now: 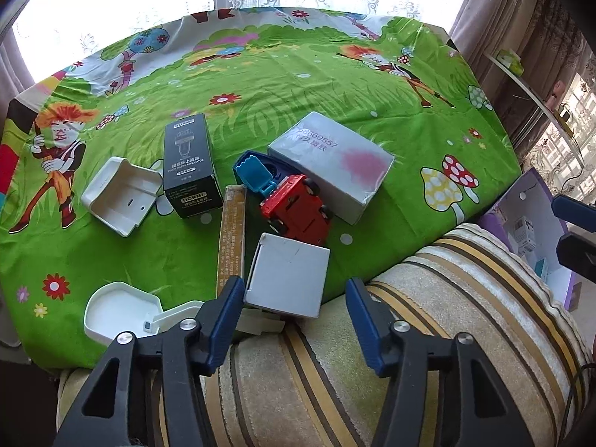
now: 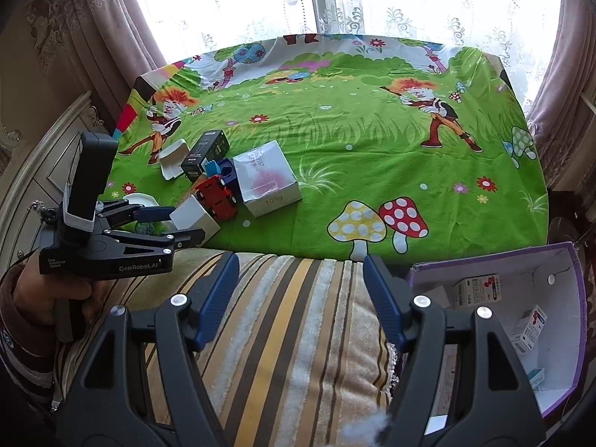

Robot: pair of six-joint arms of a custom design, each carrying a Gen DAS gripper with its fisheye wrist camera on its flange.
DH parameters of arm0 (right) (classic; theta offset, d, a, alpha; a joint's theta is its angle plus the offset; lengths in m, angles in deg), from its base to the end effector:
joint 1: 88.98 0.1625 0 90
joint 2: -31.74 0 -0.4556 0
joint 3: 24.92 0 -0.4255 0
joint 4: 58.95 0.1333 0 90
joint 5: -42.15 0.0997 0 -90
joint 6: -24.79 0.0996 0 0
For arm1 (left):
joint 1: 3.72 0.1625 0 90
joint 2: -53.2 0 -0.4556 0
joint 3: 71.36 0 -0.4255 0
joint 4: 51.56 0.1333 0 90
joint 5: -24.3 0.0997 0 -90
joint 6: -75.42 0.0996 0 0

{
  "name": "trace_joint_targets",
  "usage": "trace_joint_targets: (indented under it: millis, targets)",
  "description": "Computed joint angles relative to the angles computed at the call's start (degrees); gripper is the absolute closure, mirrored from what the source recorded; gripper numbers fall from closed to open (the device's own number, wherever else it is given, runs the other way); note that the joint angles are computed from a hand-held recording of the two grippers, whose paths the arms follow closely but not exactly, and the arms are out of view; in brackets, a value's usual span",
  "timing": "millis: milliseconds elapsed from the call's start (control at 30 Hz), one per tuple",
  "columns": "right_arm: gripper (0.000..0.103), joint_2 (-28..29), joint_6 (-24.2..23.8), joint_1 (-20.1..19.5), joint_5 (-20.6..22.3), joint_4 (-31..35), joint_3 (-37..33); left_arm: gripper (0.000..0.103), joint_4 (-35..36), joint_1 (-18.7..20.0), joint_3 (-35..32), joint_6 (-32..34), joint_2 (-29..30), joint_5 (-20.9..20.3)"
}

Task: Organize rigid objects
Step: 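Return both tools to the bed and grasp a white cube box with the left gripper, then grasp the red toy car with the right gripper while the left holds the cube box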

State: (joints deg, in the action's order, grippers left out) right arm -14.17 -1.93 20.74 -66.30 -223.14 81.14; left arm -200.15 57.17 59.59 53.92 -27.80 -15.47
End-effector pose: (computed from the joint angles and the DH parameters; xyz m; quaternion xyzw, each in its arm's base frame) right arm 0.3146 -0.5761 0.0532 0.3682 -0.9080 0.1107 0.1662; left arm -0.0371 -0.4980 0.2388 0.0280 0.9030 -0.2426 0.3535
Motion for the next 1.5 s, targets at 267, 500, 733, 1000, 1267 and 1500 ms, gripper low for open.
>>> trace_joint_targets:
  millis: [267, 500, 733, 1000, 1267, 1500]
  targets:
    - [0.031, 2.38, -0.82, 1.00, -0.18, 1.57, -2.71, 0.059, -2.57, -0.19, 1.36, 0.30, -1.26, -1.71]
    - [0.031, 6.01, -2.73, 3.08, 1.43, 4.35, -7.32, 0.059, -8.20, -0.40, 4.93, -1.47, -5.56, -5.47]
    - [0.031, 12.53, -6.25, 5.53, 1.88, 10.68, -15.00, 0.059, -11.57, -1.99, 9.16, -3.49, -9.96, -7.33]
    - [0.046, 19.94, -8.37, 7.06, -1.43, 15.94, -23.15, 0.059, -14.19, -1.62, 11.03, -4.00, -11.80, -9.91]
    - [0.054, 23.68, -8.99, 7.53, -3.17, 19.26, -27.19, 0.059, -16.35, -0.27, 11.60, -3.33, -12.27, -12.64]
    - [0.061, 25.30, -9.00, 7.34, -3.97, 20.32, -29.01, 0.059, -17.07, 0.57, 11.60, -3.10, -12.18, -14.19]
